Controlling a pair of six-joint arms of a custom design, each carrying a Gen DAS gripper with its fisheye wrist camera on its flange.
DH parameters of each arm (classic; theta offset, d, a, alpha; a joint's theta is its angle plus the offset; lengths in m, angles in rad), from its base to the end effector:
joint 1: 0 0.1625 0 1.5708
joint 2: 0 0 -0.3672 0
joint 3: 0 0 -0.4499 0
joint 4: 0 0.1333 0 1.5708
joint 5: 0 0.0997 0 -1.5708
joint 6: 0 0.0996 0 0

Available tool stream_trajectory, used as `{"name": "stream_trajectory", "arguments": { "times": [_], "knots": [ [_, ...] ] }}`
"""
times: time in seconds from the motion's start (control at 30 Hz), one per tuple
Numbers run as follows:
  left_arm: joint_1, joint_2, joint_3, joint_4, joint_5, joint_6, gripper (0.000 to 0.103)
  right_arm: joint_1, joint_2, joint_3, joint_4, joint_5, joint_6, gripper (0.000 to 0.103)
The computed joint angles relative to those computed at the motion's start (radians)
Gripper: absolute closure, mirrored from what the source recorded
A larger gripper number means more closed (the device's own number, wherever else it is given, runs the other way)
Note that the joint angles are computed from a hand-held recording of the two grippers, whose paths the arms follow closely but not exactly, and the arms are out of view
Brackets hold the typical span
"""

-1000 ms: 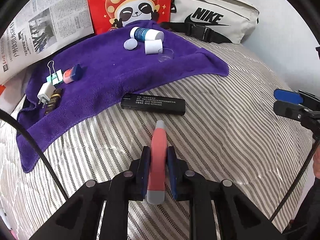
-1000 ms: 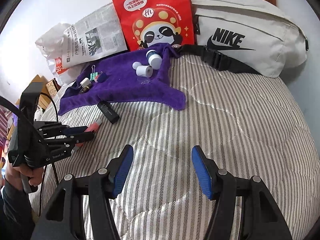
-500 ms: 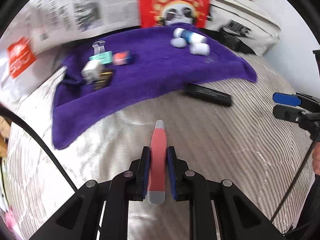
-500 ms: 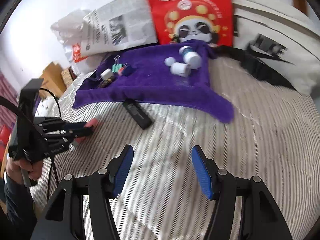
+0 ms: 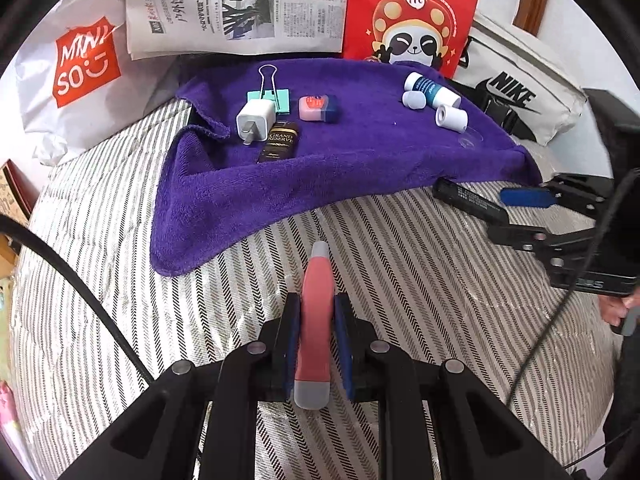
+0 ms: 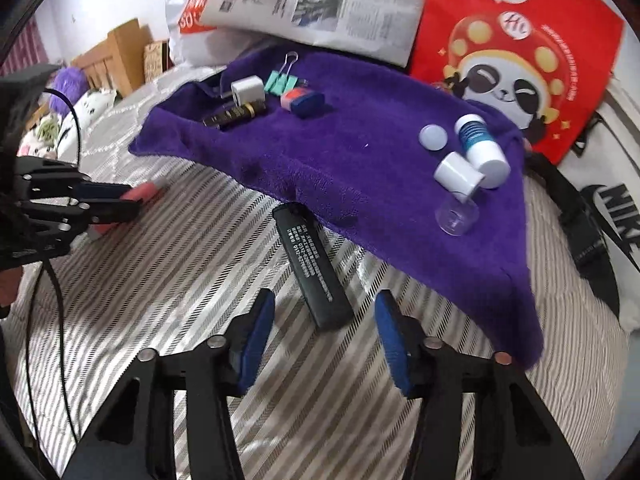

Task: Organize rigid objects
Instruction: 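Grasp the black rectangular box with the right gripper while the left gripper holds the marker, then carry the pink marker and black box over the purple towel and lower them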

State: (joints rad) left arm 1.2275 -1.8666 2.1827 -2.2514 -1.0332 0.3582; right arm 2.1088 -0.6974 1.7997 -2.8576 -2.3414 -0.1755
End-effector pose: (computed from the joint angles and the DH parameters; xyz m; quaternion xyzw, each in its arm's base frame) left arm 0.0240 -0.4803 0.3295 0.2806 0.9069 -0.1728 0.2625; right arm 0.3602 -0.4788 -0.0551 0.2898 -0.8767 0.1514 0.3527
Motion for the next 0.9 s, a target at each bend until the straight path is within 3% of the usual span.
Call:
{"name": "stream_trajectory", "arguments": {
  "times": [0.13,0.23,0.43,0.67,0.9],
  "knots": [
    [0.005,-0.003,0.003,-0.013,-0.008,0.002,0.086,-0.011,0.021,-0.029,-0.020,0.023,-0.064,0.057],
    [0.003,-0.004,0.010,-0.025,-0.004,0.012,0.086,-0.022,0.024,-0.045,-0.004,0.079,-0.068,0.075],
    [0.011,-0.003,0.009,-0.036,-0.023,0.020,0.086,-0.011,-0.017,-0.007,0.060,0.083,0.028,0.080],
    [-0.002,-0.006,0.019,-0.042,0.004,0.019,0.086,-0.001,-0.006,-0.022,0.093,0.059,0.069,0.080],
    [-0.019,0.006,0.020,-0.041,0.040,0.032,0.086,0.015,0.025,-0.027,0.035,0.009,0.046,0.082]
  ]
}}
